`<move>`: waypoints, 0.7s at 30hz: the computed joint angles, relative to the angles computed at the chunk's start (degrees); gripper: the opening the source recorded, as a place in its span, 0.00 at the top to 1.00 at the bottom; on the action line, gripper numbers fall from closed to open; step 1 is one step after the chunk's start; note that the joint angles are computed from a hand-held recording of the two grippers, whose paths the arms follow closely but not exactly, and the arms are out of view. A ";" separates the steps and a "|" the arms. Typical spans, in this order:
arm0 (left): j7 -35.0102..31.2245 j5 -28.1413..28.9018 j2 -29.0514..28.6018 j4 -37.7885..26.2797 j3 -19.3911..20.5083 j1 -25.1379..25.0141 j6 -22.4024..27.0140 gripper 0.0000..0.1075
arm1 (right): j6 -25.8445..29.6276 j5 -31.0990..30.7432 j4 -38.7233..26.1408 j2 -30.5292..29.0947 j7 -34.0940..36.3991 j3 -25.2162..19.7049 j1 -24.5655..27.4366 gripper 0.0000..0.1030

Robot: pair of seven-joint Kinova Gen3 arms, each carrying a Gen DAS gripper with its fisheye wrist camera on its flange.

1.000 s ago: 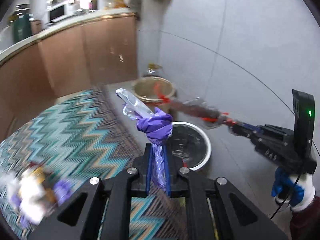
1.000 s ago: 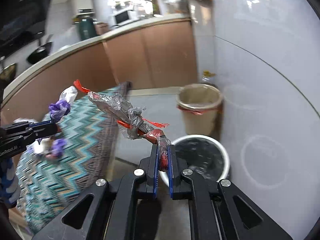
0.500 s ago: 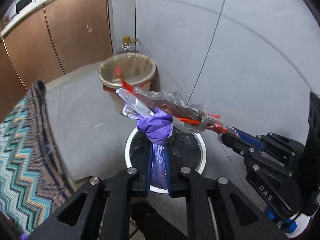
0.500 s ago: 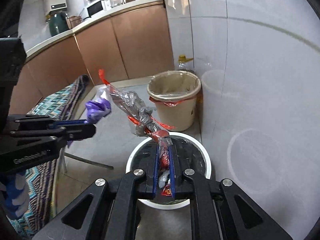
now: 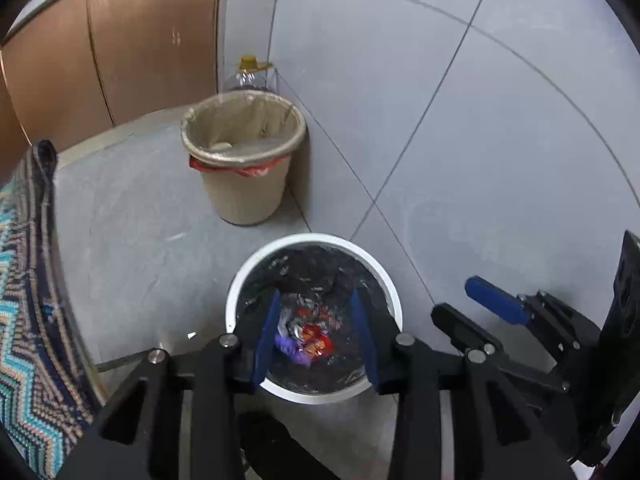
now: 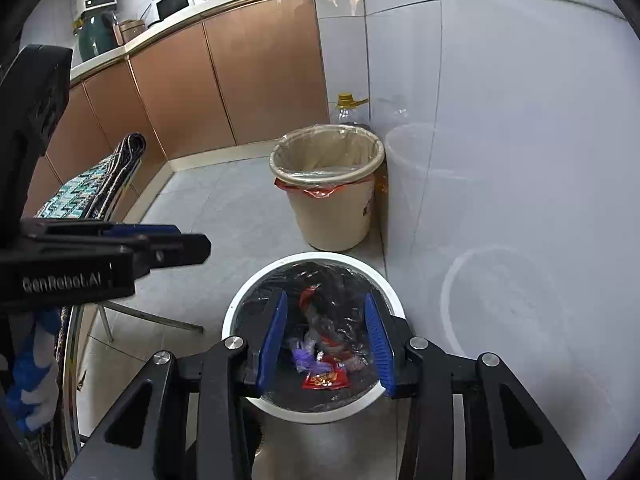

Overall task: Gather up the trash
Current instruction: 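Carry both items over the white-rimmed bin and open both grippers, then move both open tools back toward the remaining trash on the rug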

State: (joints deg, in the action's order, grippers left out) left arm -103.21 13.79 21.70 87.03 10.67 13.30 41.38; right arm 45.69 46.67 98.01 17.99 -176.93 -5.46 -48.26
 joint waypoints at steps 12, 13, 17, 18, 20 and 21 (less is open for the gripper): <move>9.47 -8.45 -16.80 14.45 -2.74 3.73 -14.55 0.67 | 10.87 6.27 -2.90 -3.65 -4.97 -3.34 -5.67 0.45; 10.38 -9.34 -18.20 15.19 -2.65 3.74 -14.81 0.67 | 12.22 7.23 -3.30 -4.04 -5.62 -3.81 -6.29 0.43; 14.06 -13.68 -23.71 17.85 -2.04 3.44 -15.09 0.64 | 17.87 10.30 -5.67 -5.15 -6.77 -6.12 -8.68 0.32; 14.43 -14.28 -25.57 18.84 -1.91 3.10 -15.12 0.63 | 19.80 11.38 -6.58 -5.31 -6.97 -6.75 -9.75 0.27; 16.71 -16.73 -28.52 20.66 -0.79 2.07 -15.71 0.59 | 22.26 12.78 -8.21 -5.40 -6.85 -7.71 -11.07 0.20; 17.68 -17.76 -30.34 21.70 -0.32 1.41 -15.93 0.59 | 23.42 13.39 -8.97 -5.36 -6.76 -8.09 -11.71 0.15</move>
State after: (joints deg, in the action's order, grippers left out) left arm -85.53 -3.97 -8.64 108.73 10.36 14.72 25.44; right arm 69.11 60.06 89.04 12.63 -183.69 -13.55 -59.97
